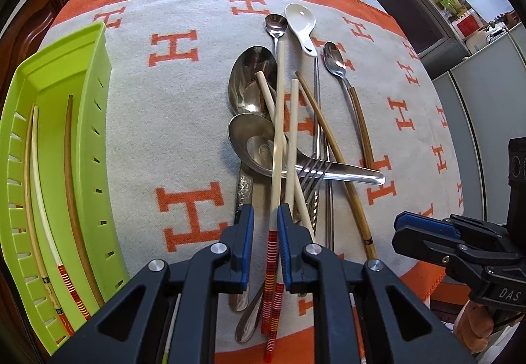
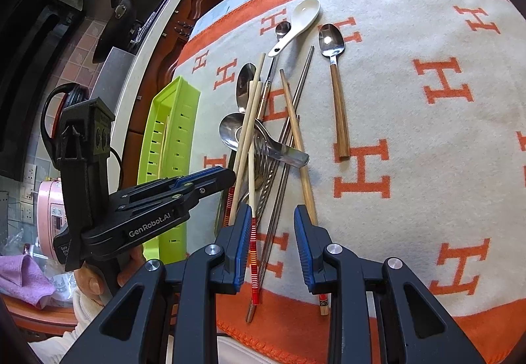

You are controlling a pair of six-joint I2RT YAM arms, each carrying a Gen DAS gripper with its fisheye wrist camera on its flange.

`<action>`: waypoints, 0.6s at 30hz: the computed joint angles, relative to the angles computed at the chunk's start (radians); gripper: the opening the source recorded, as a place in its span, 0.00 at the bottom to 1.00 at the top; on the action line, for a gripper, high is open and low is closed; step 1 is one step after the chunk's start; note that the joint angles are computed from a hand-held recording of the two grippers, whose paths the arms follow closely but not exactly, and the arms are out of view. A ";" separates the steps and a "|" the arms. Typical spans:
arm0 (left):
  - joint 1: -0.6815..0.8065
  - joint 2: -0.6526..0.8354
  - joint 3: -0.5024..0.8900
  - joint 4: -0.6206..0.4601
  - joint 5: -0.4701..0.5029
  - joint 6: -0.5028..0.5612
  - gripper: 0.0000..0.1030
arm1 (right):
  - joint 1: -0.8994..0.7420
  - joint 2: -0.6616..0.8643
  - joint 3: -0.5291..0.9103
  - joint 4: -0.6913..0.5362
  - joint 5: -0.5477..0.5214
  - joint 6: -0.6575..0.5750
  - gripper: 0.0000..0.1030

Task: Organize utensils
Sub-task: 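Return to the pile and grasp a red-banded chopstick with each tool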

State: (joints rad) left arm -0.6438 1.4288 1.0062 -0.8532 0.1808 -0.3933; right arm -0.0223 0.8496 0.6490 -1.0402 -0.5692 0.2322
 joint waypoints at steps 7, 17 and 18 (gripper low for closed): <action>-0.004 0.018 -0.006 0.018 0.012 -0.002 0.12 | 0.002 0.005 -0.006 0.002 -0.005 -0.005 0.26; -0.015 0.008 -0.021 0.035 -0.010 -0.047 0.03 | 0.070 0.001 -0.013 0.032 0.015 0.043 0.26; -0.012 -0.007 -0.025 0.034 -0.012 -0.048 0.03 | 0.077 0.000 -0.013 0.035 0.017 0.049 0.26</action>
